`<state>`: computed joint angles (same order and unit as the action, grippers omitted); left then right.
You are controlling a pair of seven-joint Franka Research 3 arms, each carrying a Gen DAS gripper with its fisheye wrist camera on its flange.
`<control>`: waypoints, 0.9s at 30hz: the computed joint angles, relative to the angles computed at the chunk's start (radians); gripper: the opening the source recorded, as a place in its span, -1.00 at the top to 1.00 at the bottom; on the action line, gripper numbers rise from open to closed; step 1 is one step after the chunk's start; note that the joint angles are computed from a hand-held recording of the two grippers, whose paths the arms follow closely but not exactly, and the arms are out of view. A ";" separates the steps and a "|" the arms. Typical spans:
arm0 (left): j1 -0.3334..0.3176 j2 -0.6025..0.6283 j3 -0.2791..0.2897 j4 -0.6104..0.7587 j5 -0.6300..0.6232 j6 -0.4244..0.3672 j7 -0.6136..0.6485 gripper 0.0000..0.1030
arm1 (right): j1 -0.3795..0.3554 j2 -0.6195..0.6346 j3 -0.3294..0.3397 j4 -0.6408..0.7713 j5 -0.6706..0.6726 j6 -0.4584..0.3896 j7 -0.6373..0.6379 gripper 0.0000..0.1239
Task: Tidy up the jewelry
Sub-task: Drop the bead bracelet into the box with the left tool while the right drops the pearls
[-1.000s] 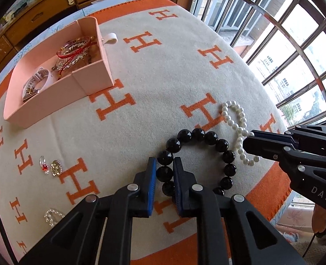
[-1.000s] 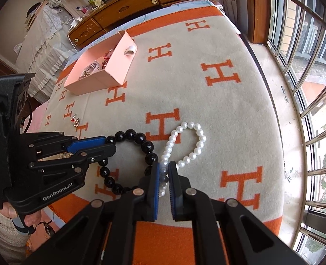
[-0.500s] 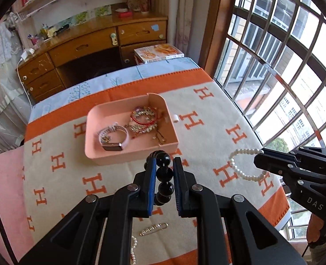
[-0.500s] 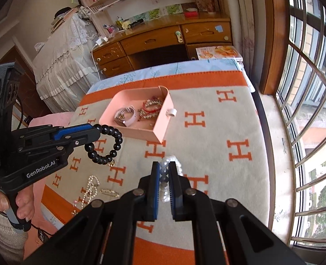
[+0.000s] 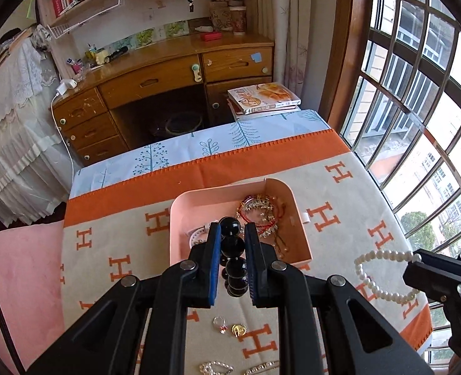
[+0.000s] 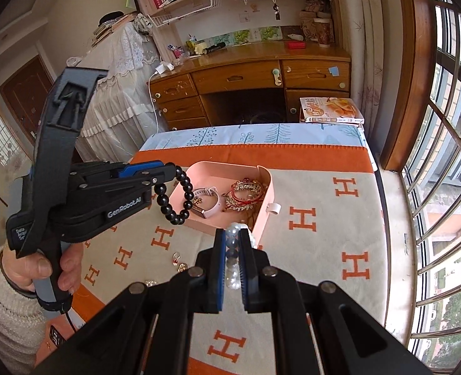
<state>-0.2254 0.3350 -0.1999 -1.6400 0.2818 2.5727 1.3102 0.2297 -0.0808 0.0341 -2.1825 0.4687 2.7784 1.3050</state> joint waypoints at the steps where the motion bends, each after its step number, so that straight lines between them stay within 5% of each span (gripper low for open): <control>1: -0.005 0.024 0.004 0.024 0.005 -0.007 -0.005 0.76 | 0.000 0.010 0.000 0.009 -0.001 -0.004 0.002 0.87; 10: -0.020 0.211 0.050 0.207 0.039 -0.045 -0.042 0.67 | -0.011 0.088 0.003 0.076 -0.024 -0.027 0.030 0.88; 11: -0.019 0.226 0.054 0.222 0.043 -0.061 -0.044 0.55 | -0.011 0.096 0.004 0.085 -0.025 -0.029 0.030 0.88; 13: -0.012 0.241 0.056 0.235 0.039 -0.090 -0.045 -0.17 | -0.012 0.108 0.006 0.099 -0.023 -0.031 0.027 0.88; 14: -0.010 0.233 0.061 0.217 0.044 -0.076 -0.060 -0.25 | -0.012 0.112 0.007 0.104 -0.020 -0.031 0.024 0.88; 27: 0.069 0.072 0.028 -0.045 0.002 0.093 -0.059 -0.27 | 0.006 0.249 0.020 0.258 -0.064 -0.055 0.067 0.87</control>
<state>-0.1566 0.4075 -0.1715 -1.6848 0.2841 2.6660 1.2515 0.2352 0.1684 0.0545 -1.9245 0.4047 2.7232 1.3719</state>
